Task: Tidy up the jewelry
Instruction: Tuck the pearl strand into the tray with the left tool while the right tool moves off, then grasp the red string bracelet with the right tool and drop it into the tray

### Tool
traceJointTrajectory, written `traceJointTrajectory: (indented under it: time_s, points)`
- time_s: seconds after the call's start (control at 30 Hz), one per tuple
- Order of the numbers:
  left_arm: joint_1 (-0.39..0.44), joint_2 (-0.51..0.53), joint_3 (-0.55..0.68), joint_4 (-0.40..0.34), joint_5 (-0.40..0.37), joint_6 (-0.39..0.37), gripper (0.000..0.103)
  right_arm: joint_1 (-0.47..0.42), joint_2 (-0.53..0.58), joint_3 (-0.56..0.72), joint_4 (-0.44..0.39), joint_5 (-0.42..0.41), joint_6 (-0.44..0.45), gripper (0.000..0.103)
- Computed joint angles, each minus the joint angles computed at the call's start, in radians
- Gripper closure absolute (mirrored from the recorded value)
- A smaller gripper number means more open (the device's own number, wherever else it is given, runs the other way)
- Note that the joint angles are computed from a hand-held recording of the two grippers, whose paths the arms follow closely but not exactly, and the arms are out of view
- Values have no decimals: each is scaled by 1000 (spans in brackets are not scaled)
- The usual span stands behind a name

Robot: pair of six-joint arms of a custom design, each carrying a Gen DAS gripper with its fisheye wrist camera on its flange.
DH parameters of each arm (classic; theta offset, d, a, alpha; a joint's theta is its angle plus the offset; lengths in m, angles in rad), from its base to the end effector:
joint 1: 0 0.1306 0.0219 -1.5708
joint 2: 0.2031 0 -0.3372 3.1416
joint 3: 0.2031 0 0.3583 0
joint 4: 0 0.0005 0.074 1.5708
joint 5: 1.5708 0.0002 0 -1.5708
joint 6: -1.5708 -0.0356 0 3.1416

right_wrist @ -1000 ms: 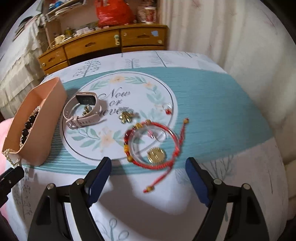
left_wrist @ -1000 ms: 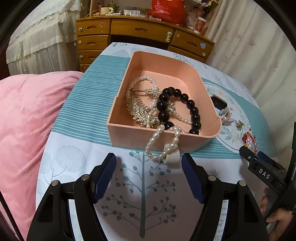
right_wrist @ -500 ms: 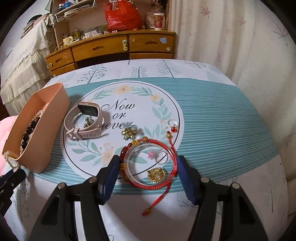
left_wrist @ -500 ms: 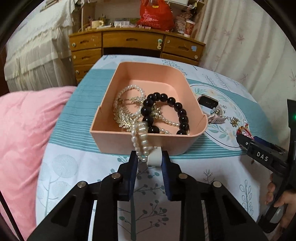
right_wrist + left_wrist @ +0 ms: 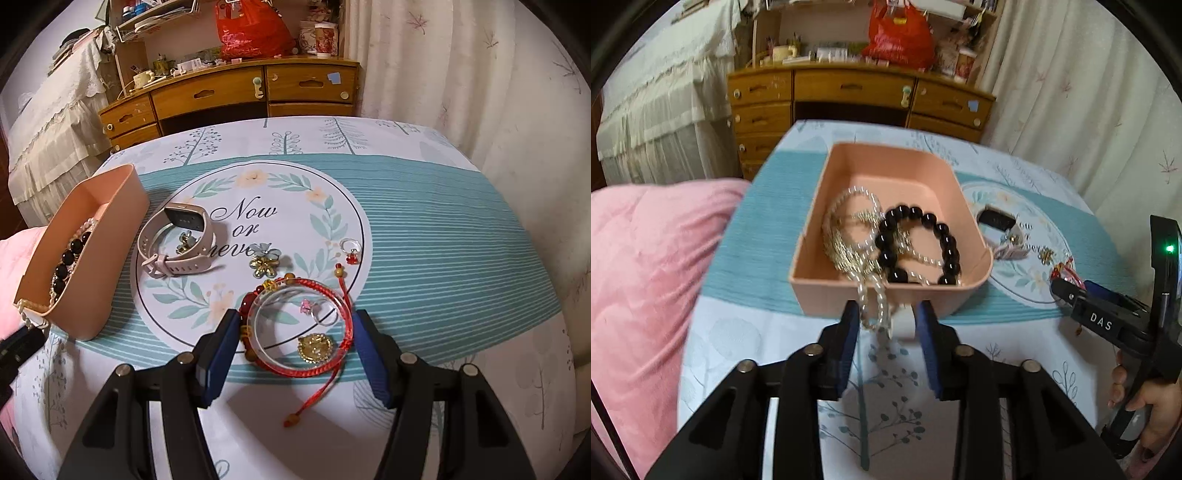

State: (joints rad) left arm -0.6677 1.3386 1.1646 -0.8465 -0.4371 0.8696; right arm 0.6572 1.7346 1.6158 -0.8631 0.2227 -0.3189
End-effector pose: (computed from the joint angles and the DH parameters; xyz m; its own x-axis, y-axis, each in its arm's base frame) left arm 0.3391 -0.2488 0.3150 -0.7276 -0.3078 -0.6131 -0.2616 0.9506 -0.1668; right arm 0.4476 0.3348 0.3124 -0.7815 -0.2168 -0.5850 -0.2671 0.9637 -0.0003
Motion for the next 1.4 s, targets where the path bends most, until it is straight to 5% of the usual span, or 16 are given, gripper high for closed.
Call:
traceJointTrajectory:
  time_s: [0.23, 0.33, 0.63, 0.97, 1.4]
  points:
    - [33, 4, -9, -7, 45, 7, 69, 7, 1, 6, 0, -3, 16, 41]
    - [35, -7, -27, 25, 58, -2, 93, 10, -6, 2, 6, -2, 25, 41]
    - [15, -23, 14, 0, 16, -51, 98, 27, -31, 9, 36, -41, 86, 41]
    - [48, -13, 121, 18, 13, -173, 98, 73, -37, 62, 95, -124, 154, 41]
    - [140, -10, 168, -72, 33, -127, 91, 142, 46, 184, 191, -235, 201, 40]
